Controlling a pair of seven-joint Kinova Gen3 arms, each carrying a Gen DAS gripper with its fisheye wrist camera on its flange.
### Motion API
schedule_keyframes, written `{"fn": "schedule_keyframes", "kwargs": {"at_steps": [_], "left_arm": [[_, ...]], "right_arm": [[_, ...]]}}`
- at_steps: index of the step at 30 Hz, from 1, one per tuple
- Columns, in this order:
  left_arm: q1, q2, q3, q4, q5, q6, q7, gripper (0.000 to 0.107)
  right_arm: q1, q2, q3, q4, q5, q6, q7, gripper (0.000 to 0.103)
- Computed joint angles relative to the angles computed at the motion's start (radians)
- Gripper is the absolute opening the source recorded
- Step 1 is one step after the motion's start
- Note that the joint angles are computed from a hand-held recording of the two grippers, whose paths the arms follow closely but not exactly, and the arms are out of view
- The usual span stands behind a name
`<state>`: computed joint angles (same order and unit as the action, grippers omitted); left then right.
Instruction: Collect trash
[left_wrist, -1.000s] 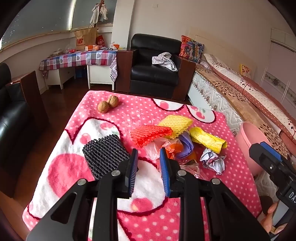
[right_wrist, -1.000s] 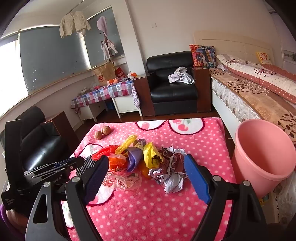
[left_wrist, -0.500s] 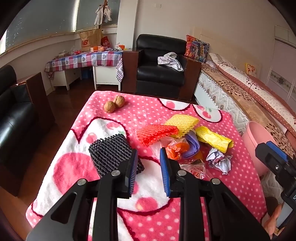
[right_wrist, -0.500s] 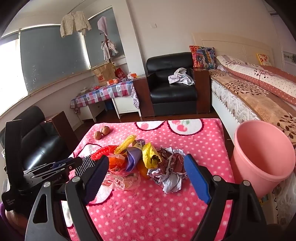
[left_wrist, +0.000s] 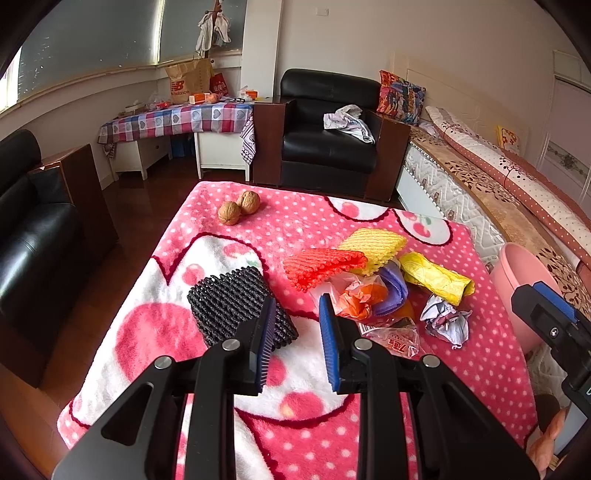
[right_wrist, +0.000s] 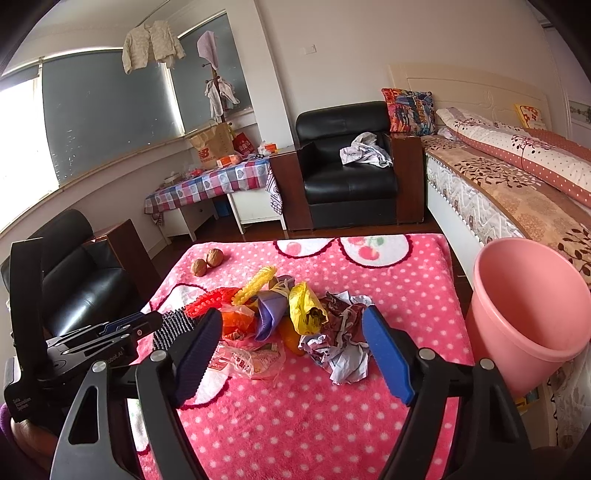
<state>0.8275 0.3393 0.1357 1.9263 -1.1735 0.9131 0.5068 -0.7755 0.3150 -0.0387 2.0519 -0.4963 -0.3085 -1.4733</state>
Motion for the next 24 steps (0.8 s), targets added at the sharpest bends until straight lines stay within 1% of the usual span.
{"fn": "schedule_keyframes", "kwargs": {"at_steps": [2,11,19,23,24], "left_arm": [[-0.002,0.000,-0.001,0.000,0.002,-0.001,0.000,0.025],[-0.003,0.000,-0.001,0.002,-0.001,-0.004,0.003,0.024],[-0.029,-0.022,-0.005,0.063,-0.068,-0.089,0.064,0.025],[-0.058,-0.047,-0.003,0.108,-0.118,-0.162,0.129,0.025],[-0.067,-0.052,0.000,0.113,-0.118,-0.175,0.128,0.025]], "right_arm": [[0.001,0.003,0.001,-0.009,0.001,0.014,0.001,0.073],[0.001,0.006,0.004,-0.014,0.013,0.017,-0.011,0.072],[0.026,0.018,-0.006,-0.027,0.049,0.035,-0.051,0.072],[0.044,0.027,-0.018,-0.026,0.084,0.034,-0.078,0.072],[0.046,0.029,-0.018,-0.026,0.090,0.035,-0.083,0.072]]}}
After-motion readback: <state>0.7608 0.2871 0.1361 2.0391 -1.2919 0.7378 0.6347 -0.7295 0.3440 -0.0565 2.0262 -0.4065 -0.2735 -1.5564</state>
